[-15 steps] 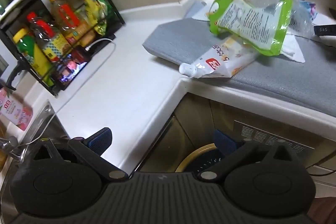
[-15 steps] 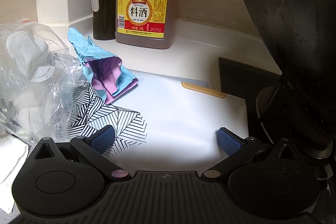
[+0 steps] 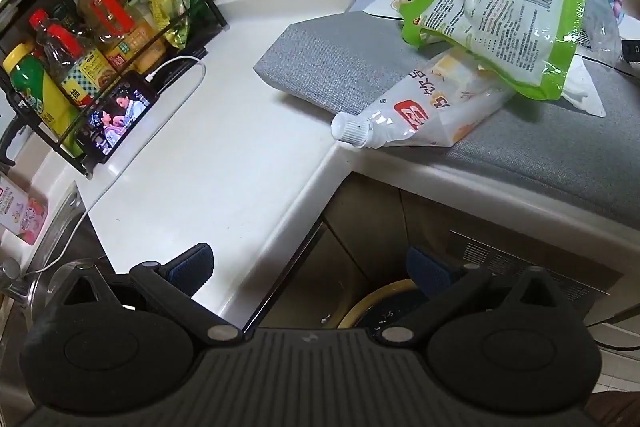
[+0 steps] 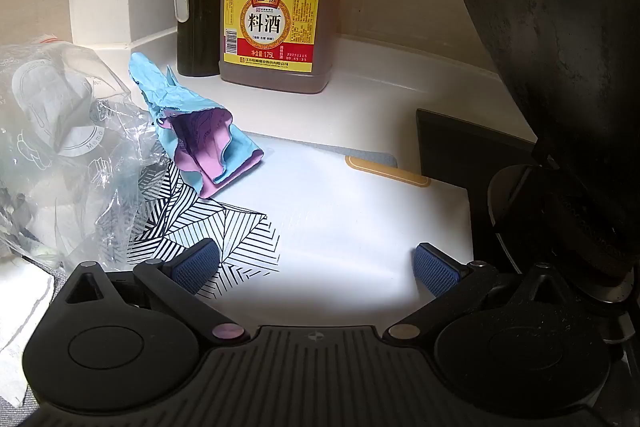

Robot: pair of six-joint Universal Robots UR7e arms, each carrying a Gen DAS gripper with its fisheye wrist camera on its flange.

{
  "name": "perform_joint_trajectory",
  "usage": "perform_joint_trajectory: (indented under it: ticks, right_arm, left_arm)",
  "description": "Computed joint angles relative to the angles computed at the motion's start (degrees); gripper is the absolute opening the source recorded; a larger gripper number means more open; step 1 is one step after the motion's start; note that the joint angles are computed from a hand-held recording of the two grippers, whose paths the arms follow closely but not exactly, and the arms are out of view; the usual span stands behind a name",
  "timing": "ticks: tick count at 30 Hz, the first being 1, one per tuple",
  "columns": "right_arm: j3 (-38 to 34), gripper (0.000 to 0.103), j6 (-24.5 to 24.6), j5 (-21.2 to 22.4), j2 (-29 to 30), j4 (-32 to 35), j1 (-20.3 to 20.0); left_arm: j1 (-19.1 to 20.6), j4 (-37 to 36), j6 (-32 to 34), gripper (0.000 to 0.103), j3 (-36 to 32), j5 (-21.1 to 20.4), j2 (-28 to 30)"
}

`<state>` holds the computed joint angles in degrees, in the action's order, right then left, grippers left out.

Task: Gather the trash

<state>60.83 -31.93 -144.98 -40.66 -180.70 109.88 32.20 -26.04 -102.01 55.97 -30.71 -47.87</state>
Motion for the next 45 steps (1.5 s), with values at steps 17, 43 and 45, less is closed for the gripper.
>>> perform_joint_trajectory:
  ticks: [17,43,45]
  right_arm:
    - [0.31,0.103,0.60,0.26,-0.28,0.64,-0.04]
    - [0.65,0.103,1.33,0.52,-0.66,1.50,-0.06]
    - [0.73,0.103,1.44,0.57,-0.72,1.61,-0.06]
  left_arm:
    - [1.02,4.43,1.68,0.103,-7.78,-1.43,2.96]
    - [-5.12,-6.01,0.69,0.103,0.40,6.81,-1.40]
    - [-5.63,-5.25,-0.71,0.103,0.58,7.07,-1.38]
